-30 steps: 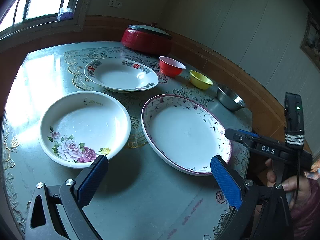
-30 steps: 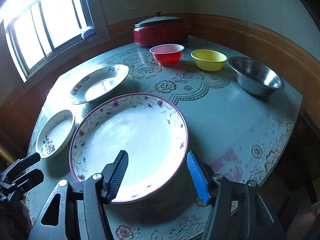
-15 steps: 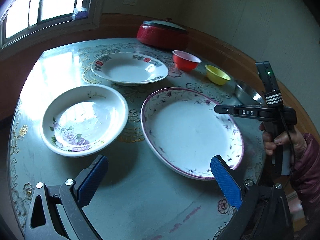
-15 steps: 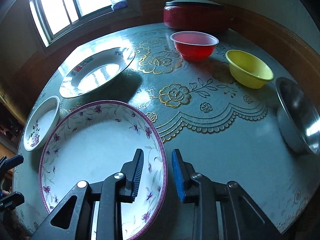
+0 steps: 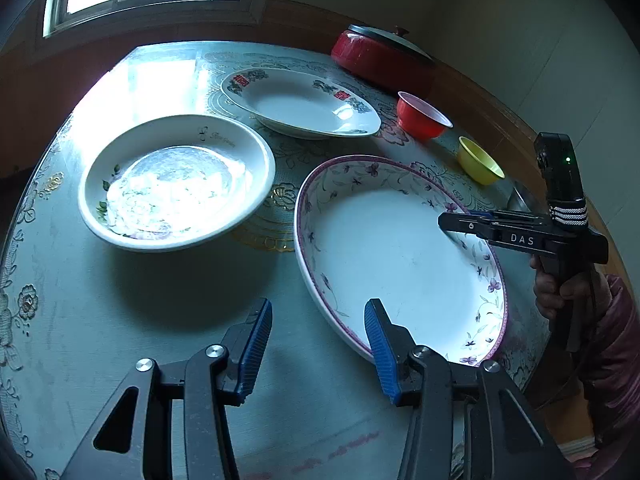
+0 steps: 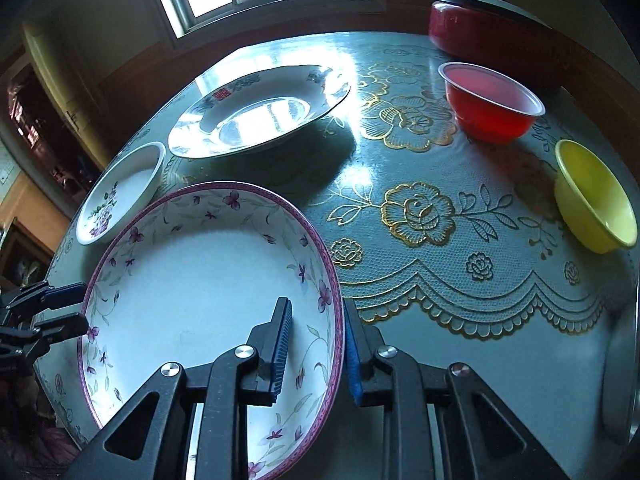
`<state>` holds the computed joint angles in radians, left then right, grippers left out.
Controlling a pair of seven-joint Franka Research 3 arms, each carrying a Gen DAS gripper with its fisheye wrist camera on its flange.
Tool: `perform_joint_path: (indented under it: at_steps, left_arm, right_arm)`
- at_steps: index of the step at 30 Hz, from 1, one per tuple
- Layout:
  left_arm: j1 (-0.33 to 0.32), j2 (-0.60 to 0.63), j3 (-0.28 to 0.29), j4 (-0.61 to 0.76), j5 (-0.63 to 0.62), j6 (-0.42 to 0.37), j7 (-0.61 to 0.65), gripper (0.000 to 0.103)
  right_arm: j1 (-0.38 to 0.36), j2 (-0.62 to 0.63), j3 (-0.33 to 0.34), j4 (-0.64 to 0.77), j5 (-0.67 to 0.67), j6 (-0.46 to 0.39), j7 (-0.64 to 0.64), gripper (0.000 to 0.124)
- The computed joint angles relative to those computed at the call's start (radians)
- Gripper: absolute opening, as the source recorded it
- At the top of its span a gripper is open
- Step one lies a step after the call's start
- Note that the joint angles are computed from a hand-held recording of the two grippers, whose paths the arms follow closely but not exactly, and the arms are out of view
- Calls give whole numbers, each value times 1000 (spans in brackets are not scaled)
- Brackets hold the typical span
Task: Organize plates and bowls
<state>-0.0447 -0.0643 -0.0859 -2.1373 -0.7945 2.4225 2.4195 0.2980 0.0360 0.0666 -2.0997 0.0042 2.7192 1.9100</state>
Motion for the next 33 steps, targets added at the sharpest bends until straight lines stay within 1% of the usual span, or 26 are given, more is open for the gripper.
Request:
perform_joint_path:
  at_steps: [2, 3, 4, 5, 6, 8, 11, 14, 19, 20, 21, 22, 24, 27, 29, 33]
  left_arm:
    - [-6, 8, -8, 2, 13, 5, -20, 44]
    - [-9, 10, -13, 2, 24, 5, -30, 35]
    - [-14, 11, -19, 3, 39, 4, -40, 30]
    - [-22, 2, -29, -17, 54, 51, -50, 30]
    - [-30, -3, -35, -28, 72, 78, -55, 30]
    - [-40, -4, -31, -31, 65, 70, -52, 30]
    - [-57, -16, -36, -46, 76, 76, -46, 30]
    - [-73, -21, -42, -52, 124, 95, -72, 30]
    - [-78, -26, -26, -49, 148, 74, -81, 27]
    - [-76, -25, -23, -46, 150, 70, -86, 26]
    - [-73, -24, -22, -45, 157, 71, -95, 25]
    - [-71, -25, -22, -48, 171, 80, -107, 25]
    - [-69, -23, -20, -48, 181, 90, -118, 25]
    - [-62, -17, -19, -37, 210, 88, -141, 25]
    - [-60, -18, -19, -38, 222, 91, -140, 25]
    - [-56, -18, -10, -34, 193, 71, -86, 25]
  right_arm:
    - [-2, 0, 1, 4, 13, -9, -38, 23]
    - [-2, 0, 1, 8, 12, -19, -49, 23]
    - [-1, -2, 1, 8, 6, -24, -54, 22]
    - [-1, -5, 1, 6, -3, -26, -54, 22]
    - [0, -12, 1, -1, -12, -27, -51, 22]
    - [-3, -33, 0, -25, -23, -23, -41, 22]
    - [-15, -73, 1, -76, 6, -9, -46, 21]
    - [-23, -120, 1, -130, 76, -4, -69, 22]
    - [-37, -186, 28, -215, 95, 42, -16, 22]
    - [-47, -189, 44, -218, 59, 43, 22, 22]
    - [-65, -187, 69, -210, -18, 28, 82, 22]
    - [-80, -182, 93, -196, -104, 6, 144, 22]
    - [-83, -167, 117, -159, -223, -49, 234, 24]
    - [-66, -146, 118, -123, -325, -90, 349, 25]
    - [-55, -135, 120, -101, -405, -127, 448, 25]
    - [-18, -106, 121, -49, -566, -219, 622, 27]
